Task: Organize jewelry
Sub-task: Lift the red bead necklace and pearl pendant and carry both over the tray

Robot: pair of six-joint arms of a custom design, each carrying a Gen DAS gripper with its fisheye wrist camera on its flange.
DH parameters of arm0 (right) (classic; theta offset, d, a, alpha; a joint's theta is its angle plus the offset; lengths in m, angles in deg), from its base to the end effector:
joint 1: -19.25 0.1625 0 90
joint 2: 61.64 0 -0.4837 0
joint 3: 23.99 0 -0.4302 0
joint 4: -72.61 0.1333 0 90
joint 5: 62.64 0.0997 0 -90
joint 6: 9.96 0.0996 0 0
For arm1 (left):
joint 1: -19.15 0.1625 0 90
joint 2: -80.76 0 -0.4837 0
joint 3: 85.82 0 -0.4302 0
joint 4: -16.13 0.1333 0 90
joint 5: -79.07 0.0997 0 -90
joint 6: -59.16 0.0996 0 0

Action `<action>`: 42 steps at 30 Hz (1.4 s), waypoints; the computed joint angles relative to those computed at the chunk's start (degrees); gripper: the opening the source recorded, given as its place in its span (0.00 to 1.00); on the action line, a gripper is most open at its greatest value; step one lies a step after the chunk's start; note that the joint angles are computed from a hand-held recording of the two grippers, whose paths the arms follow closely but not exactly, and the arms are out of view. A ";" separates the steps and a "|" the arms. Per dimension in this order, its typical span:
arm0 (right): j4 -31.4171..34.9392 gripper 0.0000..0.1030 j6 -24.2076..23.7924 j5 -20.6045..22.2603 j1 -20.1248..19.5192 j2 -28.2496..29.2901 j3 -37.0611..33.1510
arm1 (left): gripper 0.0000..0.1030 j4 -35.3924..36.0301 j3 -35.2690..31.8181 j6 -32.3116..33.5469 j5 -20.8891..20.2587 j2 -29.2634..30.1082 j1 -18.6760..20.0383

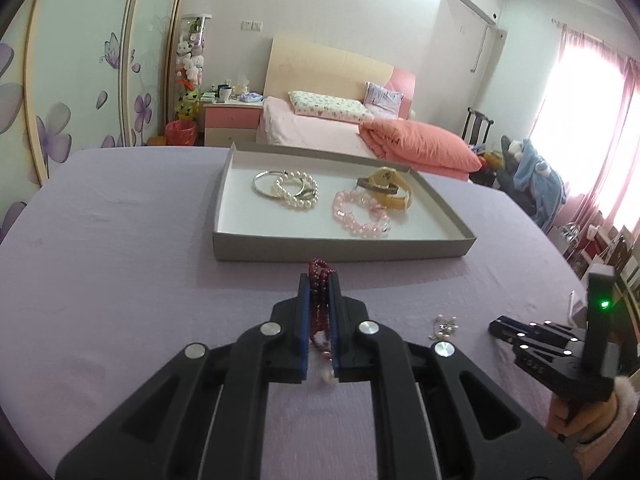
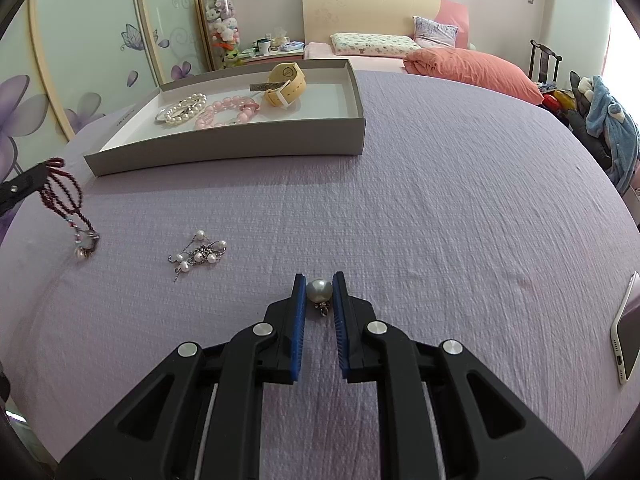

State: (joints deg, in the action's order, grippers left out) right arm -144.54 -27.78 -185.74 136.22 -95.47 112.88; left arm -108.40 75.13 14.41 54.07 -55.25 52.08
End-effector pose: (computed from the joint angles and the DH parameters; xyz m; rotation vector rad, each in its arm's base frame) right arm 0.2653 -0.3473 -0.0227 0.8177 -2.4070 0.6002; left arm -0.0022 -0.2678 0.2921 0.1219 2.2501 -1.2316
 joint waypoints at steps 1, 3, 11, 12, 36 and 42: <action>0.02 0.14 0.01 0.01 0.00 -0.02 0.01 | 0.09 5.47 -0.71 -2.69 0.42 -2.62 -1.60; 0.00 0.14 -0.01 -0.03 0.02 0.00 -0.01 | 0.09 14.84 -1.88 -7.80 1.21 -6.56 -4.61; -0.02 0.14 0.00 0.05 -0.03 -0.04 0.04 | 0.09 43.31 -7.19 -26.04 3.32 -13.72 -15.41; -0.02 0.14 0.00 0.05 -0.03 -0.04 0.04 | 0.09 45.10 -7.55 -27.57 3.48 -13.76 -16.08; -4.98 0.14 -2.23 2.15 2.96 -1.06 -1.77 | 0.09 36.34 -6.24 -21.58 5.84 -12.08 -12.58; -6.97 0.14 -3.97 3.67 4.87 -1.36 -4.88 | 0.09 19.20 -4.43 -9.28 7.75 -7.31 -8.68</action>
State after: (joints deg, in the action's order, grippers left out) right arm -151.52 -31.75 -182.07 141.09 -96.83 108.00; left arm -89.20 70.70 5.13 61.82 -62.56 43.40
